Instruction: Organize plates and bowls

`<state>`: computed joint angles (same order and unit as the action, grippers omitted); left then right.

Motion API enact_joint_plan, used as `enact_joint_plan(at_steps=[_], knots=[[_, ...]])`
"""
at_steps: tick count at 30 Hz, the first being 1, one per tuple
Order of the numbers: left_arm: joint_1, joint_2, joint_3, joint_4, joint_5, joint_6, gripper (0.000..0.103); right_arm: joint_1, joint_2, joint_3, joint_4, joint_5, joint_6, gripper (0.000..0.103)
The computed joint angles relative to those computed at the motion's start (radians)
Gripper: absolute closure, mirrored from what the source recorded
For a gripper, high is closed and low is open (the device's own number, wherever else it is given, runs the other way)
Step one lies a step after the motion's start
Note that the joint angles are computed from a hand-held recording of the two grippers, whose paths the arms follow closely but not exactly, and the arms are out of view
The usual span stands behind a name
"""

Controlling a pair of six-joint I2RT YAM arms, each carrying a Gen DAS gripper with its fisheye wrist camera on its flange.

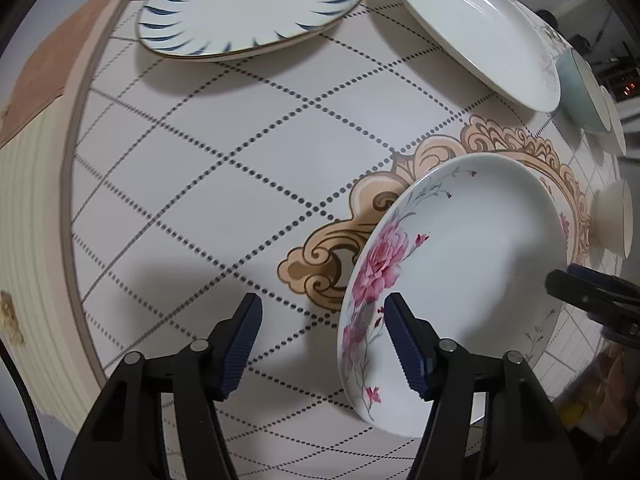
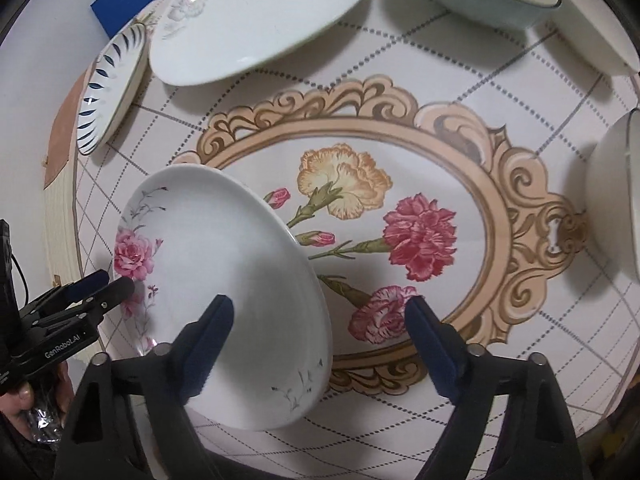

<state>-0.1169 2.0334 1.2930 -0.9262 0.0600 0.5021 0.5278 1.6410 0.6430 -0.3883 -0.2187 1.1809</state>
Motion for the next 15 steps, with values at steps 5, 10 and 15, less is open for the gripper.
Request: enact_joint_plan(at_steps=[5,10,15], knots=[[0.009,0.059,0.049,-0.045,0.034,0.057,0.060,0.008,0.058,-0.022,0.102,-0.055,0.031,0.042],[0.008,0.085,0.072,-0.081,0.080,0.088,0.073,0.017,0.054,-0.047,0.167,-0.074,0.059,0.067],[0.004,0.079,0.069,-0.088,0.099,0.092,0.079,0.032,0.065,-0.034,0.151,-0.038,0.060,0.079]])
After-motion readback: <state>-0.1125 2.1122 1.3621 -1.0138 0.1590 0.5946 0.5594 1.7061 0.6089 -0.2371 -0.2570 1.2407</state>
